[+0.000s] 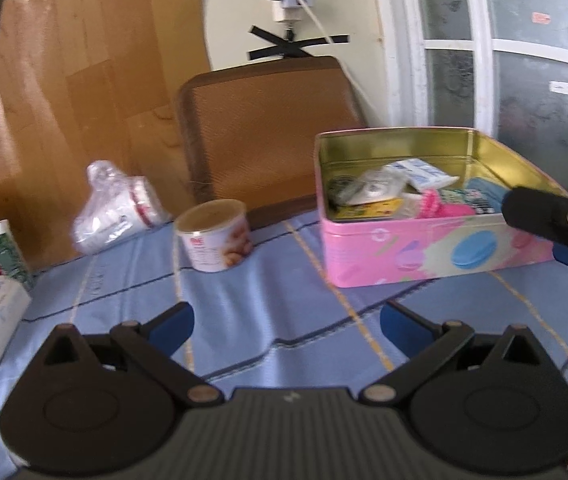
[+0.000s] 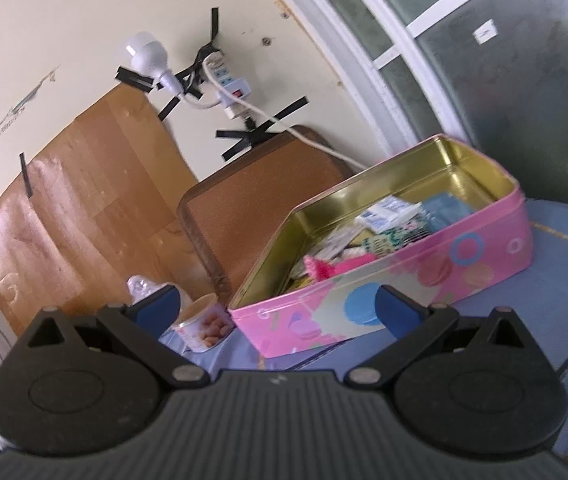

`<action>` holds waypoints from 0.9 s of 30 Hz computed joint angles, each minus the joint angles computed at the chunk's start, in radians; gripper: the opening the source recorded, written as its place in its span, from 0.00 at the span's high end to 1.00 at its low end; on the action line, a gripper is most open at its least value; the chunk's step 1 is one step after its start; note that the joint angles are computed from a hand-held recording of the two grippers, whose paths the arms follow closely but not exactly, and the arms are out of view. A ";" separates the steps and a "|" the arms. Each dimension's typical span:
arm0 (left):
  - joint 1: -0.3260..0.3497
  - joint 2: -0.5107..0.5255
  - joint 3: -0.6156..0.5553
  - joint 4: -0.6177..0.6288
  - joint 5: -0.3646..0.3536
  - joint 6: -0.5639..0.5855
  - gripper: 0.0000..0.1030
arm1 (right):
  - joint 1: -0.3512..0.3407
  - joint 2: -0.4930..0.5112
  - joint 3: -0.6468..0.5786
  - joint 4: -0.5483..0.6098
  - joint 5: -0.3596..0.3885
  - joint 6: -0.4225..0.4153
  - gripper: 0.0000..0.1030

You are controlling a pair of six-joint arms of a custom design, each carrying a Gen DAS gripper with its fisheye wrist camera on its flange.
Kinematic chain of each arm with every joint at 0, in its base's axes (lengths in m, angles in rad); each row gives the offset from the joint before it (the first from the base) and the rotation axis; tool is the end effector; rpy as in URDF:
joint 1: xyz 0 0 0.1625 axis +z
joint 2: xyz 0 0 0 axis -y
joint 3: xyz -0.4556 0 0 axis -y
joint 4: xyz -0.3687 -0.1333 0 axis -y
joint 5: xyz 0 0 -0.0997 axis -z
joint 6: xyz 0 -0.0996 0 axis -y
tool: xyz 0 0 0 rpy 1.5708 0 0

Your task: Organize soft objects

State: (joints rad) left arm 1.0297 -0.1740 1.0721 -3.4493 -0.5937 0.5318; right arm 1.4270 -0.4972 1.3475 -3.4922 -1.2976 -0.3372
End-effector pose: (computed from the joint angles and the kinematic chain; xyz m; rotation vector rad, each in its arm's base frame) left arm -0.2169 -0.7800 0.0048 0.5238 1.9685 -1.0506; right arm 0.0474 -0.7906 0.1443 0.4737 -2.6318 1.6233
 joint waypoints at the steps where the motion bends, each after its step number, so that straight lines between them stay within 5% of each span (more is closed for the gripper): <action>1: 0.002 0.002 -0.005 0.000 0.008 -0.001 0.00 | 0.001 0.000 0.004 0.001 -0.002 -0.003 0.00; 27: 0.011 -0.025 0.052 0.087 -0.015 -0.078 0.00 | 0.010 0.012 0.028 -0.115 -0.044 0.004 0.00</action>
